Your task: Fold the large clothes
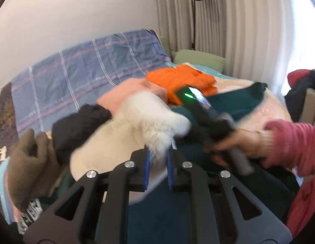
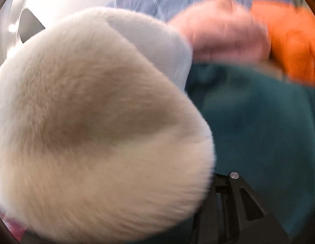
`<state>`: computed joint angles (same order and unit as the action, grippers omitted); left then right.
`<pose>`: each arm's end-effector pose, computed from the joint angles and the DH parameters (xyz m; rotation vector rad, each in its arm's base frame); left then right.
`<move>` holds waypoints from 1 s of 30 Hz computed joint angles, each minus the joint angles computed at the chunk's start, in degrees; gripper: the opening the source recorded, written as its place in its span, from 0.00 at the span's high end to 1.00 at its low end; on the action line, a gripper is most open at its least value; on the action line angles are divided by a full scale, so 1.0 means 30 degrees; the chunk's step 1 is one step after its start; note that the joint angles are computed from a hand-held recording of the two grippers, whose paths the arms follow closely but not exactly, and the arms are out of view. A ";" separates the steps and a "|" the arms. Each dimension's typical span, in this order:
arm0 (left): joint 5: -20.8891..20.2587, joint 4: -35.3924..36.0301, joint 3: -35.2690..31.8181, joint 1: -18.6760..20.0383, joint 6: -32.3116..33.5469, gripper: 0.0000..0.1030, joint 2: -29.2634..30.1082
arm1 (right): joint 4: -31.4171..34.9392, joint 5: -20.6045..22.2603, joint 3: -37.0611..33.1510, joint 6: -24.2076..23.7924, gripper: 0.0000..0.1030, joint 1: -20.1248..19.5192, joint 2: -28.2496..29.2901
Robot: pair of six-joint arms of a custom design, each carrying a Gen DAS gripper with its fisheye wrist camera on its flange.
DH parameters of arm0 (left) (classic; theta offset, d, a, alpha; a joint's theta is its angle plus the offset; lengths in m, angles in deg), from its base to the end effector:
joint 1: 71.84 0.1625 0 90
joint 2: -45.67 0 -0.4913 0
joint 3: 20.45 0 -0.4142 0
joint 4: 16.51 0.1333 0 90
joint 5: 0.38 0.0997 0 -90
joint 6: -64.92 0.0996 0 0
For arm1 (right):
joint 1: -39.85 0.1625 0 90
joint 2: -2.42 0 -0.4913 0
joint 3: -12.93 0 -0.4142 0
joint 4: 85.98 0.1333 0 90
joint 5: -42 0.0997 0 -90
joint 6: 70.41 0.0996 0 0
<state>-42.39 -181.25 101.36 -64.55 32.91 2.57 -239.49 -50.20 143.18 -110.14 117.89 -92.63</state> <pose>-0.5040 -0.2735 0.0186 1.1014 2.2349 -0.8872 0.0375 -0.4477 0.3728 0.6652 -2.7481 0.6181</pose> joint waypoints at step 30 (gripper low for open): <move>0.1024 0.3298 0.0511 0.3452 -0.5739 0.77 0.1297 | 0.3663 0.0298 -0.1114 -0.1902 0.62 -0.1319 -0.2057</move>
